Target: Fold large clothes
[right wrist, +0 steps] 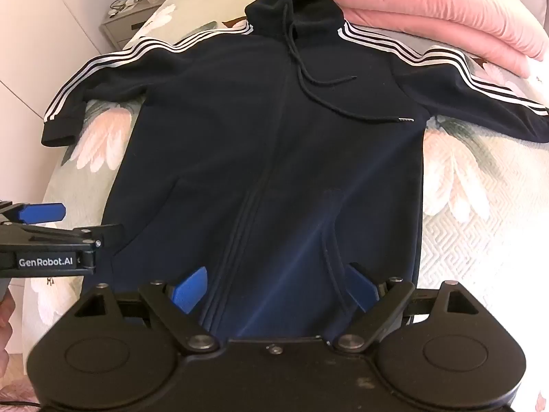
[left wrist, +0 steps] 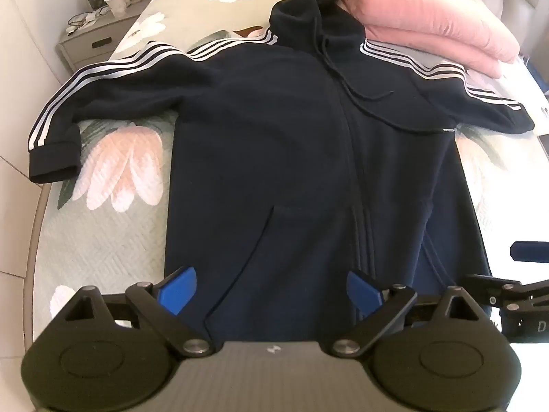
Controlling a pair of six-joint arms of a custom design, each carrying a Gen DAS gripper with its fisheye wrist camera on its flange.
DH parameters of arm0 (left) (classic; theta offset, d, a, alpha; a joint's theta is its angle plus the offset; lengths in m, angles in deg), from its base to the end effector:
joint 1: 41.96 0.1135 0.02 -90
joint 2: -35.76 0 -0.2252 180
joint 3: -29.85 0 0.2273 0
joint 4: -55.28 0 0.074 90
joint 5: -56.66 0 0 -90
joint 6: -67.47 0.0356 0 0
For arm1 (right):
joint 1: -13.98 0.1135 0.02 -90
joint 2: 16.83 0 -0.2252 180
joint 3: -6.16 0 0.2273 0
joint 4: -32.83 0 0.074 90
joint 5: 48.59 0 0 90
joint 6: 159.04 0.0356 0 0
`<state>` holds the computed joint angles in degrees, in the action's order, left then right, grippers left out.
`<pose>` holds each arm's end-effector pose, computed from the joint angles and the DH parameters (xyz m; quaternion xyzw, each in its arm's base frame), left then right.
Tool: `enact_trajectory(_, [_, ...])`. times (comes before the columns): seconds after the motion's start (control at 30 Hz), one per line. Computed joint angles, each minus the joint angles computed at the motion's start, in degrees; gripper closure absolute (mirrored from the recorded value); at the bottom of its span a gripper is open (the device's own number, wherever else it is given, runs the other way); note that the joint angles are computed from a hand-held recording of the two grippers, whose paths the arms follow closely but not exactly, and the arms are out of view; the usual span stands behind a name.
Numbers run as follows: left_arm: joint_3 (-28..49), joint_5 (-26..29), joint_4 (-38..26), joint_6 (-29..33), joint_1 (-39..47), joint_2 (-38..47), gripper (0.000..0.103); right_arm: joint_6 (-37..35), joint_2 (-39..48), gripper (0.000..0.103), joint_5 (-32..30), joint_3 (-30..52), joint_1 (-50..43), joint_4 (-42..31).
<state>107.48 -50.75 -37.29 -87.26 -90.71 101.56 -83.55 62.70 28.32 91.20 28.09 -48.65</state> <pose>0.1185 -0.1189 0.2589 -0.1490 0.9740 0.0160 0.1699 0.2227 0.0643 0.2513 -0.2572 0.9520 0.1127 0.1217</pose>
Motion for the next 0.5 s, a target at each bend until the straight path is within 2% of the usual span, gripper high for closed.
enact_trajectory(0.1, [0.0,-0.8,-0.1,0.0,-0.4,-0.2,0.007,-0.2,0.2,0.0,0.0,0.3,-0.1,-0.2])
enact_trajectory(0.13, [0.5,-0.3,-0.4,-3.0,-1.7,2.1,0.007,-0.2,0.3,0.0,0.0,0.4,-0.2,-0.3])
enact_trajectory(0.2, [1.0,-0.5,-0.5,-3.8,-2.4,2.9,0.007,-0.1,0.0,0.0,0.4,0.3,0.0,0.0])
enact_trajectory(0.3, [0.0,0.1,0.0,-1.4,-0.5,1.0,0.007,0.0,0.1,0.0,0.3,0.5,0.0,-0.1])
enact_trajectory(0.5, [0.0,0.7,-0.1,-1.4,0.1,0.5,0.007,0.4,0.9,0.0,-0.1,0.9,0.4,0.2])
